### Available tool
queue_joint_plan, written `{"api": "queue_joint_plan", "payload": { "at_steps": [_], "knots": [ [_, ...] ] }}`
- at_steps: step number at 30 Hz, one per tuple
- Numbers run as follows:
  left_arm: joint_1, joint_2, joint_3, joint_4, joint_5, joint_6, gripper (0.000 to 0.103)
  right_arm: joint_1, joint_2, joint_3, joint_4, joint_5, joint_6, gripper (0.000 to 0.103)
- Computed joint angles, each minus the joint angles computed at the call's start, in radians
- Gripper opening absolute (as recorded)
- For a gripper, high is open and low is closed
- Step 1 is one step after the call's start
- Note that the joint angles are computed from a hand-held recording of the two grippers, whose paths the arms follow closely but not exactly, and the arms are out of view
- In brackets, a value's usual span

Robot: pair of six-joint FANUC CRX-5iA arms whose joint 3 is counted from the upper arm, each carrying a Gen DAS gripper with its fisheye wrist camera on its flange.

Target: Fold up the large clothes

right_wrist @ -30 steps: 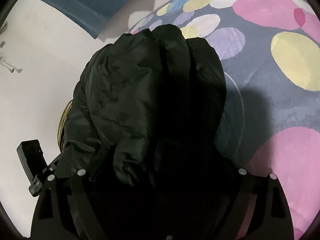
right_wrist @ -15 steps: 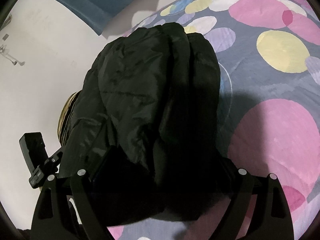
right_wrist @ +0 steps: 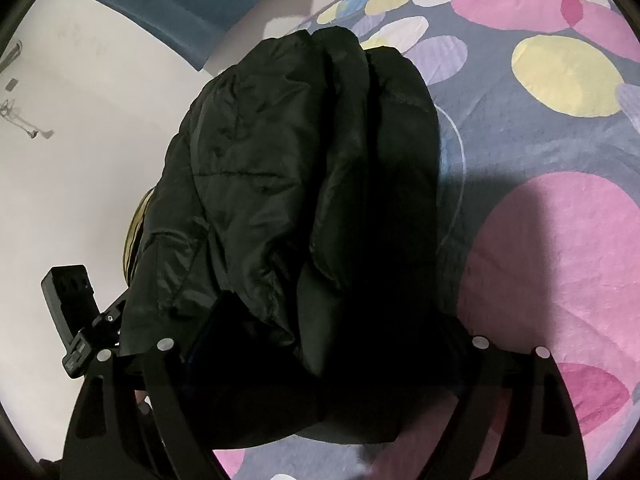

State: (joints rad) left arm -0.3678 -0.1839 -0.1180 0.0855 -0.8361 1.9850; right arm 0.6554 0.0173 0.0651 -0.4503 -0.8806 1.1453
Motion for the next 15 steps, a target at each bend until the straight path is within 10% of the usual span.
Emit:
{"api": "queue_joint_plan", "payload": {
  "at_steps": [15],
  "knots": [
    [-0.005,-0.001,-0.002,-0.006,0.004,0.012,0.098,0.001,-0.012,-0.013,-0.004,0.013,0.005,0.085]
  ]
}}
